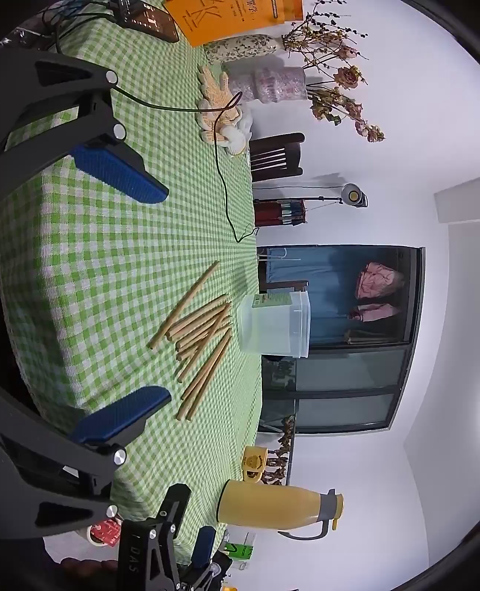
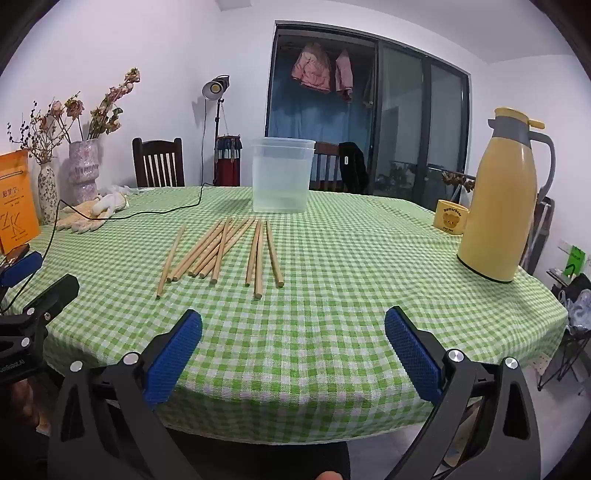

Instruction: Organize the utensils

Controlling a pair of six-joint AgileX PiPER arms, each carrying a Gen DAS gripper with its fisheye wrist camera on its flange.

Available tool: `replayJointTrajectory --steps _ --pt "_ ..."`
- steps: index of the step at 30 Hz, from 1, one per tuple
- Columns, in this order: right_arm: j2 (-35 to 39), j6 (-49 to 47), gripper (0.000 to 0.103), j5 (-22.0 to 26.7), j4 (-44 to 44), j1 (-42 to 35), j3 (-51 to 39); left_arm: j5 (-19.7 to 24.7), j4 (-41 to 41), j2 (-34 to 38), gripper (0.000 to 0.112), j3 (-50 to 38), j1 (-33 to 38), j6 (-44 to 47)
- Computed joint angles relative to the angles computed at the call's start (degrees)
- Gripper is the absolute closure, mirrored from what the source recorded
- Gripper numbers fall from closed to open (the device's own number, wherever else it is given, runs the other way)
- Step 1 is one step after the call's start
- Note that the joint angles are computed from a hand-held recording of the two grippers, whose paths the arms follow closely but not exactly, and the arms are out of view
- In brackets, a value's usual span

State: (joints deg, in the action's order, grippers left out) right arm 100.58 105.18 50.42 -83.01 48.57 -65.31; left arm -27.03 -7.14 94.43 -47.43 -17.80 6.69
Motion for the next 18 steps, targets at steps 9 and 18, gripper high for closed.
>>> replayJointTrajectory --steps 9,18 --pt "0.3 0.5 0.008 -0.2 -0.6 0.4 -0.5 -0.6 -0.9 -0.3 0.016 0.7 -0.3 0.6" --pt "-0.4 1.6 0.008 -0.8 -1.9 -0.2 0.5 0.5 -0.5 -0.5 0.016 -0.7 -0.3 0.7"
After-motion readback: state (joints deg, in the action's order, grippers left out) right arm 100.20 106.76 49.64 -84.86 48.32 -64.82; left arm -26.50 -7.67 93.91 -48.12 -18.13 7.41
